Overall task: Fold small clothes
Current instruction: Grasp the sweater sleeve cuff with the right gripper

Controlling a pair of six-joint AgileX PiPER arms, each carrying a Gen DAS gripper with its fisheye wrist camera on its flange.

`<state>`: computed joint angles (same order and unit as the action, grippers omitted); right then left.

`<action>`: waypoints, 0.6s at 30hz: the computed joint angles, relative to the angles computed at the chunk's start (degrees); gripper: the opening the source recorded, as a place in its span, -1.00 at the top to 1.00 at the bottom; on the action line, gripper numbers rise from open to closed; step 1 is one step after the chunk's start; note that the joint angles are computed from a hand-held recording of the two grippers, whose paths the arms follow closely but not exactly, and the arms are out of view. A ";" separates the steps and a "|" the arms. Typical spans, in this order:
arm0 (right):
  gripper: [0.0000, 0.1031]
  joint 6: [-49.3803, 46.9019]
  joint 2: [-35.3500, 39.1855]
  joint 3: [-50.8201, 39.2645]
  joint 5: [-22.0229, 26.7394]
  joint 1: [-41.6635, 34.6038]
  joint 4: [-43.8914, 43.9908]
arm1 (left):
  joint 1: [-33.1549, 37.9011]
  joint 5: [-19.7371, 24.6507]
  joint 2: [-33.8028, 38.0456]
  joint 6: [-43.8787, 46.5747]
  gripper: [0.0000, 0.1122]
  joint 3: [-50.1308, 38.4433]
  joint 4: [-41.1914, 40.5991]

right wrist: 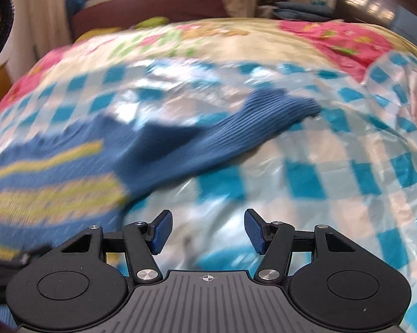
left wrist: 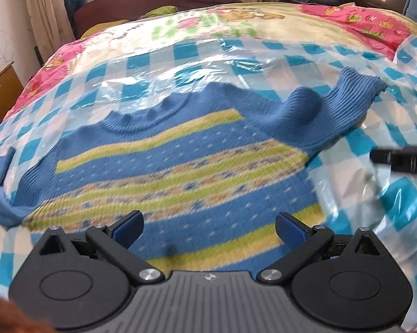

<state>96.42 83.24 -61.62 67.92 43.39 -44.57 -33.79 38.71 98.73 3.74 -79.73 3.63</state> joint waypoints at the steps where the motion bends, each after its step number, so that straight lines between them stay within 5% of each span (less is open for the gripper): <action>1: -0.10 0.30 -1.59 1.59 -1.65 -2.56 -0.28 | -0.42 -0.18 0.60 -0.23 -0.84 -0.59 -0.02; 9: -0.10 1.82 -6.38 10.62 -21.17 -27.69 -1.79 | -3.75 -1.94 4.62 -4.49 -0.84 -4.20 1.36; 15: -0.10 9.75 -4.77 14.11 -36.61 -40.46 -4.17 | -5.07 -2.98 6.43 -9.44 -0.84 -5.98 4.29; 18: -0.11 13.99 -2.37 14.26 -39.71 -42.98 -7.37 | -4.79 -2.67 6.59 -9.85 -0.84 -6.23 4.20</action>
<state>110.40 80.88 -47.36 28.21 0.42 -51.94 -38.58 36.04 105.32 -6.11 -85.96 7.84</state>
